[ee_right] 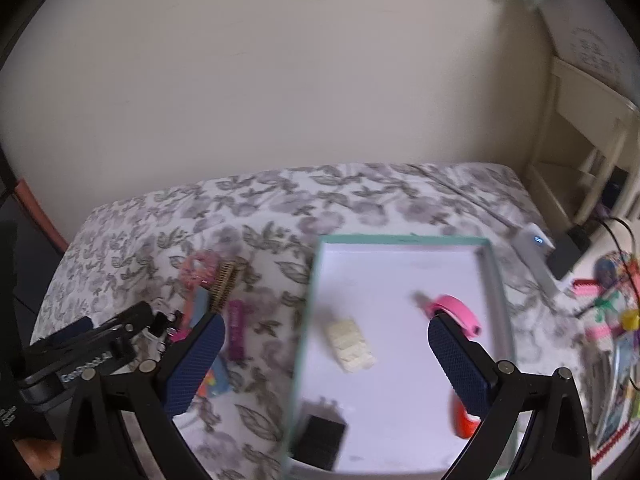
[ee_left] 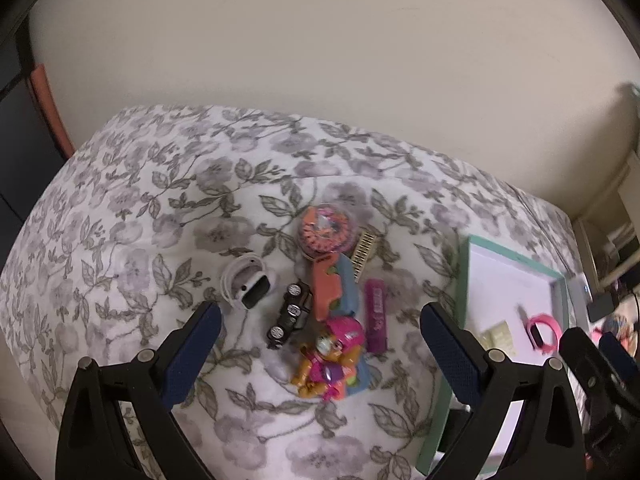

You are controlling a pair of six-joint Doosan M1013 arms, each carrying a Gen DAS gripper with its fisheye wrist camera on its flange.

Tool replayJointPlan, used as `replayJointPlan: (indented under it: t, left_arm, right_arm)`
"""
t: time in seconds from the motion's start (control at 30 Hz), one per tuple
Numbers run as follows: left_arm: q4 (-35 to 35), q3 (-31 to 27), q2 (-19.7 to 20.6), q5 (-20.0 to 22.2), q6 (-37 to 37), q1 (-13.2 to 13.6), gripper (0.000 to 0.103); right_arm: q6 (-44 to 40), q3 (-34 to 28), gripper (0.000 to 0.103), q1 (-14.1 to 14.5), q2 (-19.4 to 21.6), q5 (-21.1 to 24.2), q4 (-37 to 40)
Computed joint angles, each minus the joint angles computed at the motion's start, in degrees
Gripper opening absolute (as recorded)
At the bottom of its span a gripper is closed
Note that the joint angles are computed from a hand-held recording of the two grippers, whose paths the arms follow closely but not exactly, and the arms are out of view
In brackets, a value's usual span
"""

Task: Organize rigid objects
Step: 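Lift both tools away from the tray back toward the pile, then grasp the black toy car with the left tool while the right tool grasps the pink figure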

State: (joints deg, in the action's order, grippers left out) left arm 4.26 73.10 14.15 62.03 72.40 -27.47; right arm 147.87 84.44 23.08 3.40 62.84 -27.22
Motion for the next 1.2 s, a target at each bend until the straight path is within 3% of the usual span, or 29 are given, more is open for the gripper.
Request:
replayJointPlan:
  t: [0.5, 0.77, 0.97, 1.2]
  left_arm:
    - [-2.54, -0.95, 4.12, 4.56, -4.55, 4.85, 0.099]
    - [-4.40, 0.55, 4.73, 5.82, -4.99, 6.09, 0.099]
    - [-7.23, 0.99, 5.02, 6.06, -4.19, 6.87, 0.091]
    - [-11.16, 0.91, 5.41, 5.31, -1.94, 7.46, 0.091]
  right_arm:
    - [-9.81, -2.89, 0.096, -0.20, 6.70, -5.23, 10.83]
    - [-14.13, -2.82, 0.093, 0.15, 8.61, -4.42, 16.09]
    - [-15.72, -1.99, 0.083, -0.29, 8.99, -7.57, 20.48]
    - [-18.18, -1.02, 0.064, -1.08, 9.24, -11.56, 26.59]
